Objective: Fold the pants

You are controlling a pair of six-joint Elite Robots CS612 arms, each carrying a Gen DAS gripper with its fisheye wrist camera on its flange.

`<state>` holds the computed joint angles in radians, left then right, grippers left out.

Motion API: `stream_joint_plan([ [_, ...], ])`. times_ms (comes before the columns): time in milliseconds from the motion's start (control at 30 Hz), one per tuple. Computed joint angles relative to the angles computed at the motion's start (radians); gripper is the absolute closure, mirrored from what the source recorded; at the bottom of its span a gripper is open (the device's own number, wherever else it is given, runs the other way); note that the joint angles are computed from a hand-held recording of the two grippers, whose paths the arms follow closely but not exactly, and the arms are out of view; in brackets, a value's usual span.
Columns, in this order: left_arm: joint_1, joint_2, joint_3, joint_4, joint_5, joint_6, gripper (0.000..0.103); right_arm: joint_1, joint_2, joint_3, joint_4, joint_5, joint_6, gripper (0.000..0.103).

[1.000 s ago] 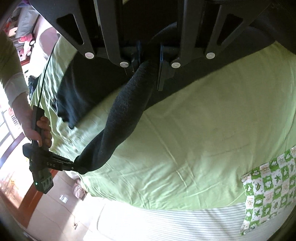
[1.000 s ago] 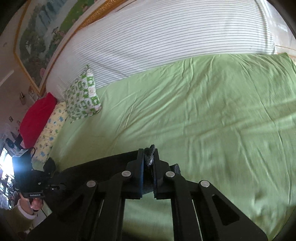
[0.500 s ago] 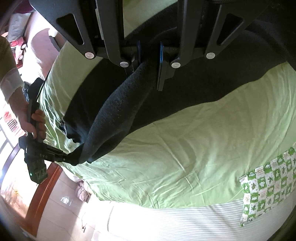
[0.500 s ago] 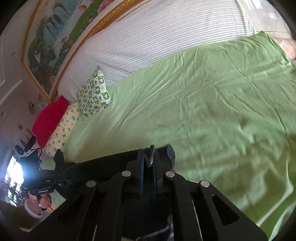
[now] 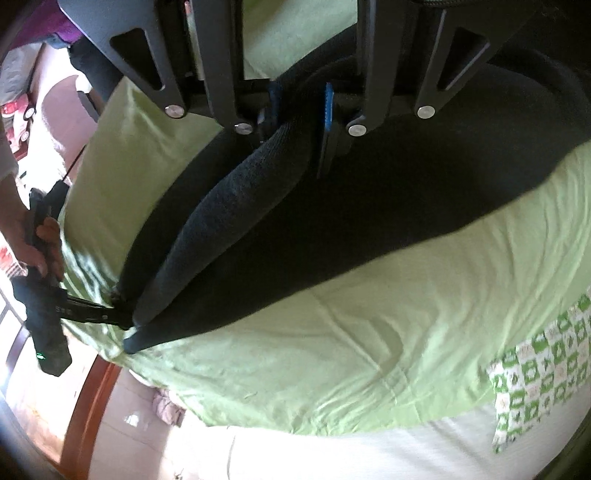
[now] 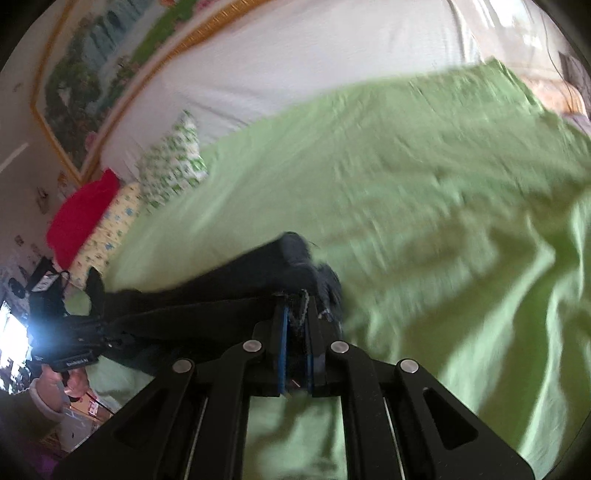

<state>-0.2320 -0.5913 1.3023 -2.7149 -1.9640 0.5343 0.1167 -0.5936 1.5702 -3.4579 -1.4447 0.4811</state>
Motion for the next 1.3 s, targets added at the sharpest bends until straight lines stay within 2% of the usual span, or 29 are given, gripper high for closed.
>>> stream_joint_plan([
  [67, -0.004, 0.002, 0.002, -0.008, 0.008, 0.000, 0.072, 0.004, 0.006, 0.004, -0.034, -0.019, 0.005, 0.094],
  [100, -0.006, -0.001, 0.010, -0.025, 0.010, 0.002, 0.068, 0.007, 0.004, 0.008, -0.035, -0.027, 0.012, 0.088],
  [133, -0.008, -0.006, 0.022, -0.048, 0.015, 0.005, 0.054, 0.011, -0.002, 0.013, -0.027, -0.045, 0.012, 0.085],
  [167, -0.010, -0.011, 0.033, -0.070, 0.022, 0.010, 0.041, 0.019, -0.011, 0.019, -0.007, -0.084, 0.008, 0.065],
  [200, -0.011, -0.016, 0.045, -0.096, 0.026, 0.016, 0.038, 0.030, -0.023, 0.026, 0.022, -0.142, 0.001, 0.041],
  [233, -0.011, -0.021, 0.056, -0.116, 0.024, 0.025, 0.038, 0.039, -0.029, 0.032, 0.022, -0.178, -0.006, 0.034],
  [267, -0.010, -0.026, 0.066, -0.126, 0.022, 0.032, 0.038, 0.047, -0.035, 0.043, 0.001, -0.206, -0.020, 0.033],
  [367, -0.005, -0.040, 0.087, -0.134, 0.018, 0.028, 0.037, 0.056, -0.050, 0.065, -0.047, -0.224, -0.025, 0.033],
  [500, 0.013, -0.049, 0.089, -0.119, -0.003, -0.025, 0.037, 0.068, -0.053, 0.060, -0.097, -0.208, -0.035, 0.033],
  [733, 0.057, -0.047, 0.069, -0.134, -0.025, -0.162, 0.035, 0.096, -0.016, -0.042, -0.075, -0.103, -0.077, 0.033],
  [1000, 0.112, -0.020, 0.003, -0.130, 0.013, -0.329, 0.034, 0.131, 0.048, -0.182, 0.011, 0.020, -0.112, 0.033],
  [1200, 0.150, -0.007, -0.035, -0.175, 0.034, -0.412, 0.032, 0.150, 0.089, -0.272, 0.080, 0.097, -0.136, 0.033],
  [1300, 0.162, -0.004, -0.045, -0.194, 0.059, -0.428, 0.031, 0.158, 0.105, -0.311, 0.116, 0.122, -0.150, 0.033],
])
